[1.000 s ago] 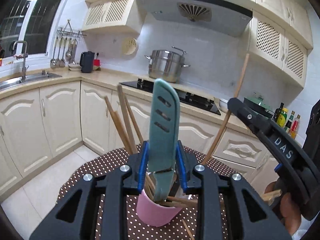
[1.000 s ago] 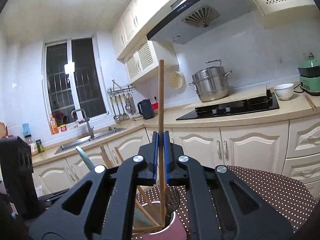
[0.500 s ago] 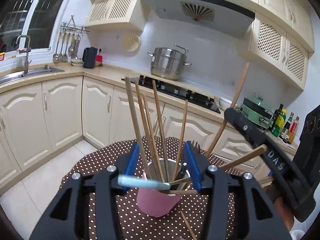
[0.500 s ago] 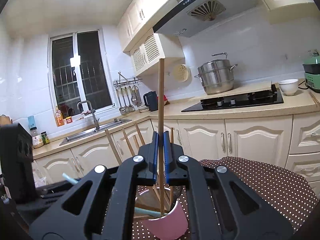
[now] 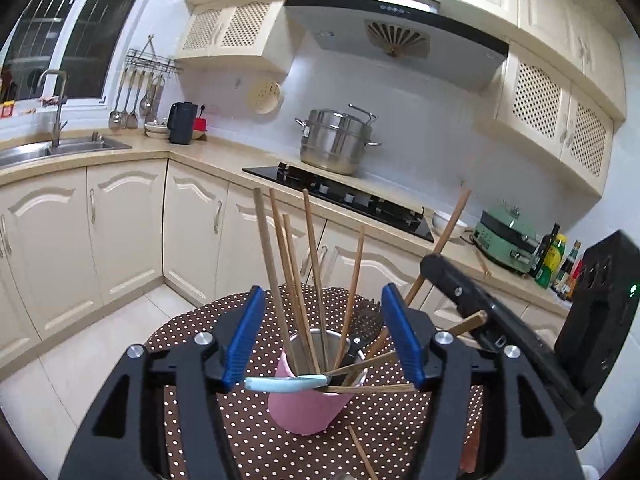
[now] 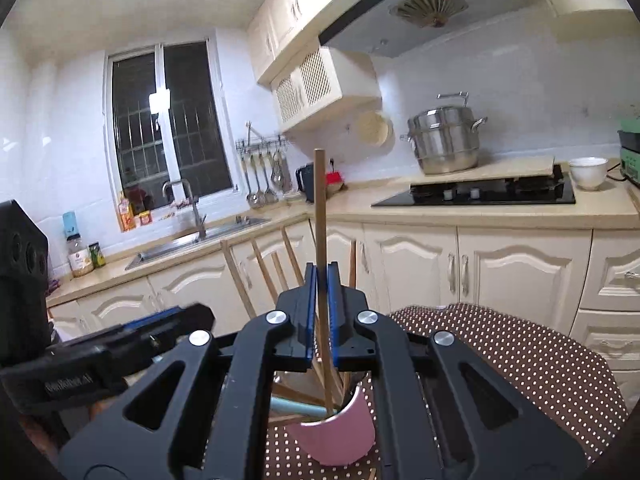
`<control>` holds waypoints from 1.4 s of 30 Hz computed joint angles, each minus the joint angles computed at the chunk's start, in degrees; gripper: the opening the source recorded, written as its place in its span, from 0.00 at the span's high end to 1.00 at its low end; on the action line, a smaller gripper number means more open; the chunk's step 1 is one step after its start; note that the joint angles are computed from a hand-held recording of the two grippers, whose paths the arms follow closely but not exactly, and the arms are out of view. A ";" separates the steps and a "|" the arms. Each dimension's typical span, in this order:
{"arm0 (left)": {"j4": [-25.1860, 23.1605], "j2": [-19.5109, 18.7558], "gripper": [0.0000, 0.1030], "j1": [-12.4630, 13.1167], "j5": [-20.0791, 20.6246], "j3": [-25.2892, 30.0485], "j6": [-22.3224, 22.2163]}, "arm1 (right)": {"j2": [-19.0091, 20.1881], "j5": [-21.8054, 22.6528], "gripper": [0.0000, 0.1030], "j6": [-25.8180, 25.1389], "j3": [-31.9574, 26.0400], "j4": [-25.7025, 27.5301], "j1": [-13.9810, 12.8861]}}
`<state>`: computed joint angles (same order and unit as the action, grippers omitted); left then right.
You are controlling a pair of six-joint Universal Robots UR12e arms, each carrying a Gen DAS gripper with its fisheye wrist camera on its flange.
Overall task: Organize utensils
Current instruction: 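Withdraw both open tools and move down toward the metal spoon and chopstick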
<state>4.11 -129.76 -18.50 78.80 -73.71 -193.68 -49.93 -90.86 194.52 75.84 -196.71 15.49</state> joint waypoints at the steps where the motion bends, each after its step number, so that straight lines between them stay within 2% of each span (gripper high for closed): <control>1: 0.60 0.12 0.42 0.02 0.32 -0.22 -0.23 | -0.09 -0.25 0.94 -0.34 0.06 0.23 0.02; 6: 2.09 1.06 0.42 0.22 2.31 -2.12 -0.32 | -0.37 -0.46 0.92 -0.17 0.22 0.37 -0.01; 8: 2.17 1.47 0.42 0.49 2.28 -3.07 -1.16 | -0.58 -0.58 0.89 -0.24 0.48 0.06 -0.06; 9: 2.19 1.57 0.42 0.56 2.25 -3.25 -1.34 | -0.67 -0.74 0.86 0.01 0.59 -0.15 -0.09; 11: 2.48 1.78 0.42 0.60 2.74 -3.63 -1.38 | -0.81 -0.96 0.72 0.45 0.80 -0.51 -0.10; 15: 2.56 2.17 0.42 0.67 3.27 -4.01 -1.24 | -1.15 -1.23 0.64 0.32 1.14 -1.16 0.02; 16: 2.55 2.30 0.42 0.62 3.93 -4.15 -1.07 | -1.33 -1.69 0.52 0.28 1.38 -1.63 0.11; 17: 2.72 2.45 0.42 0.54 4.78 -4.40 -0.91 | -1.48 -1.85 0.51 0.41 1.58 -2.12 0.15; 23: 3.65 3.73 0.40 0.78 5.50 -6.46 -2.52 | -3.00 -3.54 0.47 0.75 3.46 -3.98 0.44; 42: 6.28 9.30 0.38 -0.70 6.66 -14.83 -1.81 | -8.54 -8.85 0.39 3.00 13.39 -3.68 2.04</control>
